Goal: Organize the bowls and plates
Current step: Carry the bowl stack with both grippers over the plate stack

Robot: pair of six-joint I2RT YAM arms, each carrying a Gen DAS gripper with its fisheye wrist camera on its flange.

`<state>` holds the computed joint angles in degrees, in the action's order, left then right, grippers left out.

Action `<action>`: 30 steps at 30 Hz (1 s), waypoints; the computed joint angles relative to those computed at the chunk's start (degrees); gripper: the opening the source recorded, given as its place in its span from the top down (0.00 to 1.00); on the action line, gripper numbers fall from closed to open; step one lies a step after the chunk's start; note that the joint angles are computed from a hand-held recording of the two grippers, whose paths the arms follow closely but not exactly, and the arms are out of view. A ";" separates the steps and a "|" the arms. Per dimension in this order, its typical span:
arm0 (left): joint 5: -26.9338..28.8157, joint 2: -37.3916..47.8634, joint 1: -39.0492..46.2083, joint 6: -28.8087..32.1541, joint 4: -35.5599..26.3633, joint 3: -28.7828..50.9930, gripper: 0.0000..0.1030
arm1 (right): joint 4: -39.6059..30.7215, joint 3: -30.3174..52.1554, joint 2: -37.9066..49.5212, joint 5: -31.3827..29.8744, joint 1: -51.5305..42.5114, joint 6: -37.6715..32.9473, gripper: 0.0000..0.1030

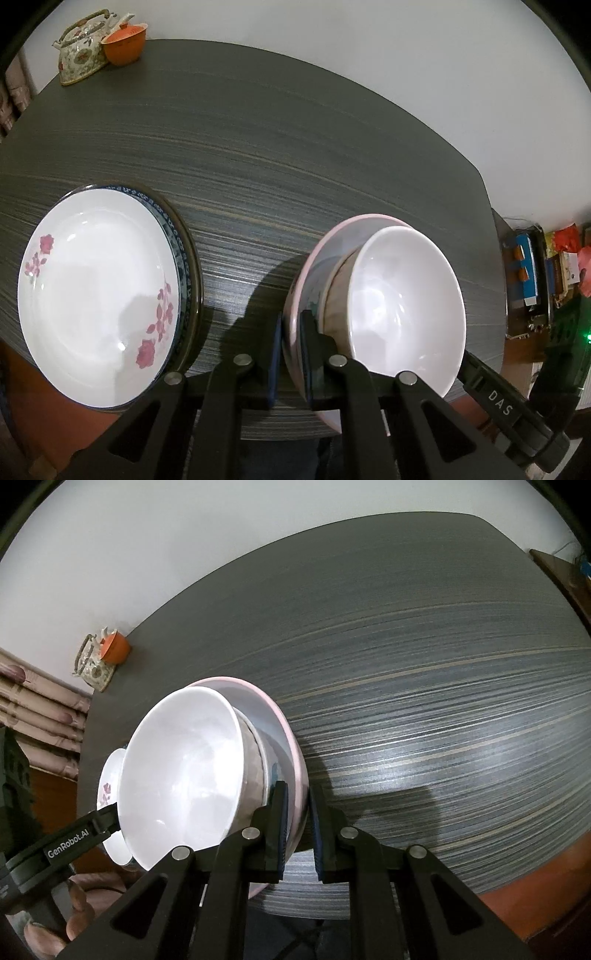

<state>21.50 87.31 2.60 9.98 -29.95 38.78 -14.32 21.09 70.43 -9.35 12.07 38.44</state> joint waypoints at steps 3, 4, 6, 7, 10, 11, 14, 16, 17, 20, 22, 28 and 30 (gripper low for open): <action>0.23 -1.20 0.64 0.48 -0.67 -0.19 0.92 | -0.67 -0.25 -1.40 0.09 0.04 0.09 0.87; 0.34 -1.25 0.95 0.77 -0.77 -0.18 0.92 | -0.87 -0.35 -1.85 0.18 0.15 0.09 0.87; 0.61 -1.70 1.52 1.16 -1.43 -0.04 0.92 | -1.64 -0.19 -2.69 0.22 0.06 -0.08 0.87; 0.69 -1.46 1.56 1.22 -0.98 -0.15 0.92 | -2.09 -0.03 -3.09 0.24 -0.03 -0.30 0.87; 1.12 -2.40 2.77 2.02 -2.12 0.19 0.92 | -3.19 0.29 -4.19 0.51 0.26 -0.38 0.87; 1.28 -2.68 3.30 2.38 -2.49 0.33 0.92 | -3.51 0.55 -4.39 0.82 0.66 -0.31 0.87; 1.59 -3.87 4.25 2.55 -3.70 0.69 0.92 | -4.83 0.71 -6.02 1.44 1.76 0.19 0.87; 1.93 -4.87 5.48 3.04 -4.92 1.09 0.92 | -5.80 1.26 -6.76 1.59 2.04 -0.02 0.87; 2.11 -5.19 6.26 3.46 -5.46 1.37 0.92 | -6.38 1.79 -6.96 1.86 2.54 -0.01 0.87; 2.67 -5.76 9.00 4.75 -7.04 2.45 0.92 | -7.52 3.67 -6.74 2.42 4.07 0.24 0.87; 2.92 -6.04 10.80 5.53 -8.07 3.33 0.92 | -8.29 4.99 -6.68 2.74 5.20 0.40 0.87; 3.56 -6.57 16.86 8.38 -10.82 5.57 0.92 | -9.33 9.26 -4.89 3.68 9.41 1.22 0.87; 3.80 -6.17 19.67 9.97 -11.82 6.63 0.92 | -9.30 10.67 -3.85 3.84 11.05 1.51 0.87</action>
<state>25.31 81.15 22.26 19.95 -41.77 45.42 -23.62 31.76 66.58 -5.51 23.12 39.96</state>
